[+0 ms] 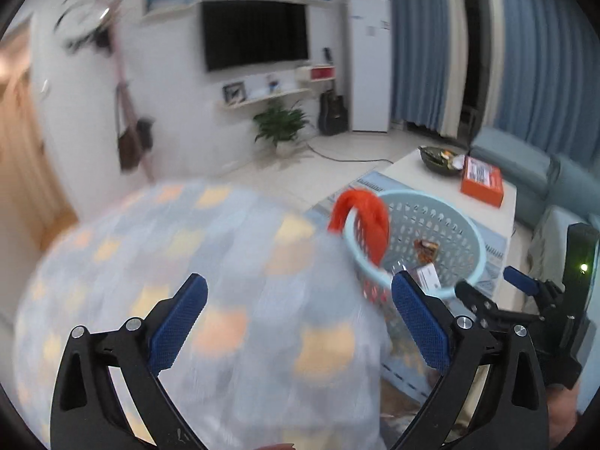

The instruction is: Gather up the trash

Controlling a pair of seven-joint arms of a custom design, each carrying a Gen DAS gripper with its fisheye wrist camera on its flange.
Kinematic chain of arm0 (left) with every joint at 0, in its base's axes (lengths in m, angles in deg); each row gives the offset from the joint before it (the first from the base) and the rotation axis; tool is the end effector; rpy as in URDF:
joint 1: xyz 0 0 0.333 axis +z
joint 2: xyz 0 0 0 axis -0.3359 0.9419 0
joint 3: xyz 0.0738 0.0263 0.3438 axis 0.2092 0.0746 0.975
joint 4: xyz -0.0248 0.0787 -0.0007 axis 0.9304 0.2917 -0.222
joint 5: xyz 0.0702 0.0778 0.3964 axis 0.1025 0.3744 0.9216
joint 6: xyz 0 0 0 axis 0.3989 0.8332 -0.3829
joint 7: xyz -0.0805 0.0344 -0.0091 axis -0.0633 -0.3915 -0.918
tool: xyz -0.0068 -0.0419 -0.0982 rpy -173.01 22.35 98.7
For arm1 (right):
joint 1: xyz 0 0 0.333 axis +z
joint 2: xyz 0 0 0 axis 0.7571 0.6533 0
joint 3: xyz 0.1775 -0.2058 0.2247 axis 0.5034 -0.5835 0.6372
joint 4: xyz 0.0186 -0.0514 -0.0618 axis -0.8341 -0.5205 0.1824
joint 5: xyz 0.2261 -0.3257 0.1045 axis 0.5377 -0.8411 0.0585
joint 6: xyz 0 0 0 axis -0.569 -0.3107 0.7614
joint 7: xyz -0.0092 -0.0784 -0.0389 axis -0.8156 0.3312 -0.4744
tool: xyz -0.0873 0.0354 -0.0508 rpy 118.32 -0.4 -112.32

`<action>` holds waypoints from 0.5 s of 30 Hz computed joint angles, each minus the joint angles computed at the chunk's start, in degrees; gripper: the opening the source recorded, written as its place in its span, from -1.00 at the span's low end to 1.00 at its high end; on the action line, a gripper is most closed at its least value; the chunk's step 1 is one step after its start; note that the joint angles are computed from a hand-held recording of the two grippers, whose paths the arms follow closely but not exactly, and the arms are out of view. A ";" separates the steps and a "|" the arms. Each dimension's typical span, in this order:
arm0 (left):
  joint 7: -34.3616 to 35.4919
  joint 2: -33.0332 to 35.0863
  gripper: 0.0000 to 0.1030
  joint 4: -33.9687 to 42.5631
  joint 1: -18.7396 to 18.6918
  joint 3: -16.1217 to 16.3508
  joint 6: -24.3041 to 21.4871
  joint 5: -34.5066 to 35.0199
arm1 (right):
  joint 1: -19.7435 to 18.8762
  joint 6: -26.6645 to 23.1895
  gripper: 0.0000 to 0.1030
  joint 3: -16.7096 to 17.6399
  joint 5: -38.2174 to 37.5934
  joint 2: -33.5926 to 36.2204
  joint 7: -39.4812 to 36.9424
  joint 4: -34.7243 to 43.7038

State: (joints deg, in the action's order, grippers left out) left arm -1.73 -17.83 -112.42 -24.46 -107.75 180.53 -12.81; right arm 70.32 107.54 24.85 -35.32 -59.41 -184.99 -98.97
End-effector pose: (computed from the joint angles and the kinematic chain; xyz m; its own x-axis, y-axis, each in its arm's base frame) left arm 0.4843 -0.2787 0.5106 -0.3989 -0.9164 -0.0335 -0.5524 0.2693 -0.7889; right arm 0.4193 0.2913 0.4387 -0.2890 -0.9360 -0.2010 -0.5515 0.3344 -0.7642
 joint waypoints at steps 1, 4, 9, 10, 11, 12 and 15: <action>3.12 -2.14 0.86 -3.30 -1.21 1.72 0.89 -5.60 | 0.92 -2.26 0.84 1.19 0.83 0.11 -0.26 0.71; -1.63 -6.76 0.85 -8.20 5.72 -2.52 1.79 -3.89 | 3.70 -7.18 0.84 3.39 3.28 0.85 -1.16 2.74; 1.90 -12.59 0.85 -14.69 5.28 0.01 2.61 -9.33 | 7.34 -11.09 0.84 5.18 3.12 1.62 0.48 4.65; 2.35 -13.54 0.86 -15.56 5.93 -0.26 2.96 -9.91 | 8.12 -12.79 0.84 5.63 2.81 1.81 0.51 5.24; 1.61 -14.67 0.86 -16.33 8.57 -2.31 3.58 -9.99 | 8.86 -14.27 0.84 5.91 2.80 2.08 0.11 5.89; 1.22 -15.37 0.86 -16.90 10.40 -3.82 4.27 -10.44 | 9.53 -15.25 0.84 6.04 2.69 2.33 -0.56 6.58; -0.83 -18.68 0.86 -19.56 16.81 -9.39 7.68 -12.07 | 10.78 -16.53 0.84 5.73 2.96 2.74 -2.38 7.89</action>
State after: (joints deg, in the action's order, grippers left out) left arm -2.56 -36.51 -131.98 -7.65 -117.14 188.22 -24.88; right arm 81.10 91.01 30.57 -32.36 -56.67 -187.37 -91.08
